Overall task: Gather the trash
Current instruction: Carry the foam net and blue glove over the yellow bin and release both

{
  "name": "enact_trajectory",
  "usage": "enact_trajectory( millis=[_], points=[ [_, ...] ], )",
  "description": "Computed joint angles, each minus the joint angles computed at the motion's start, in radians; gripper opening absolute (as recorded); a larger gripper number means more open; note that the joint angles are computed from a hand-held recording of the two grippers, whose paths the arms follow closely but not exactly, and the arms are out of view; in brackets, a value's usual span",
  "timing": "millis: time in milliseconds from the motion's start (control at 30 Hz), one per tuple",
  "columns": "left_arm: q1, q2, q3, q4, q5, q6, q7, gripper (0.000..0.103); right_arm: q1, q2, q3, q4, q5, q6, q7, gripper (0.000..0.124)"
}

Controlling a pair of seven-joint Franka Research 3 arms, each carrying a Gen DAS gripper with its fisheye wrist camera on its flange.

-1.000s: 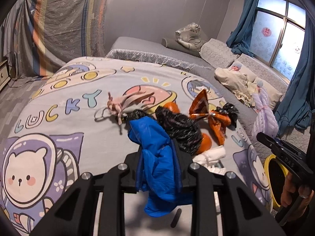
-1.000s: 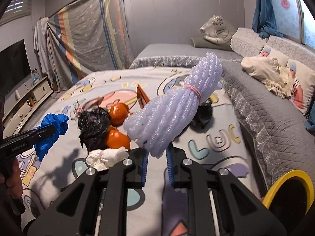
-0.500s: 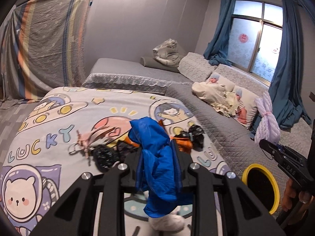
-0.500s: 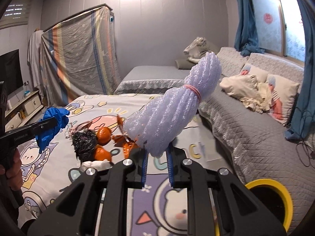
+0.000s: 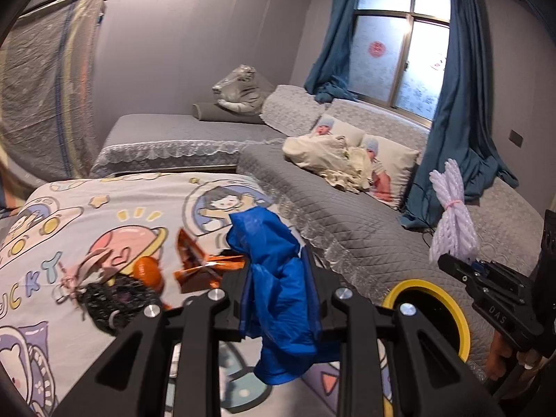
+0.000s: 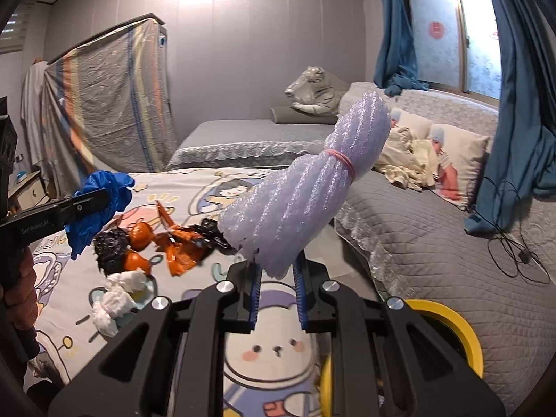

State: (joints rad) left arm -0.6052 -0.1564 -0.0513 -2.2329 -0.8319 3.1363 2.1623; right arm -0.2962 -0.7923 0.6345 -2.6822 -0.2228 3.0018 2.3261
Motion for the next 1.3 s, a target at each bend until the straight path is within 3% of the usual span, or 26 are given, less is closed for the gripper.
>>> enact_trajectory(
  millis=[100,400,700,967,1300],
  points=[
    [-0.014,0.037,-0.015,0.044,-0.02,-0.032,0.041,0.023,0.012,-0.039,-0.019,-0.035,0.007,-0.024,0.009,0.016],
    [0.055,0.181,-0.163,0.196,-0.003,-0.116,0.074,0.024,0.029,-0.148,-0.072,-0.134,0.006,-0.112,0.055,0.016],
    [0.127,0.298,-0.311,0.303,0.047,-0.147,0.09,0.024,0.043,-0.221,-0.129,-0.21,-0.018,-0.184,0.098,0.016],
    [0.183,0.377,-0.426,0.355,0.131,-0.164,0.064,0.024,0.061,-0.264,-0.174,-0.261,-0.031,-0.225,0.112,0.016],
    [0.225,0.477,-0.515,0.417,0.321,-0.201,-0.053,0.024,0.084,-0.274,-0.21,-0.311,-0.029,-0.272,0.132,0.016]
  ],
)
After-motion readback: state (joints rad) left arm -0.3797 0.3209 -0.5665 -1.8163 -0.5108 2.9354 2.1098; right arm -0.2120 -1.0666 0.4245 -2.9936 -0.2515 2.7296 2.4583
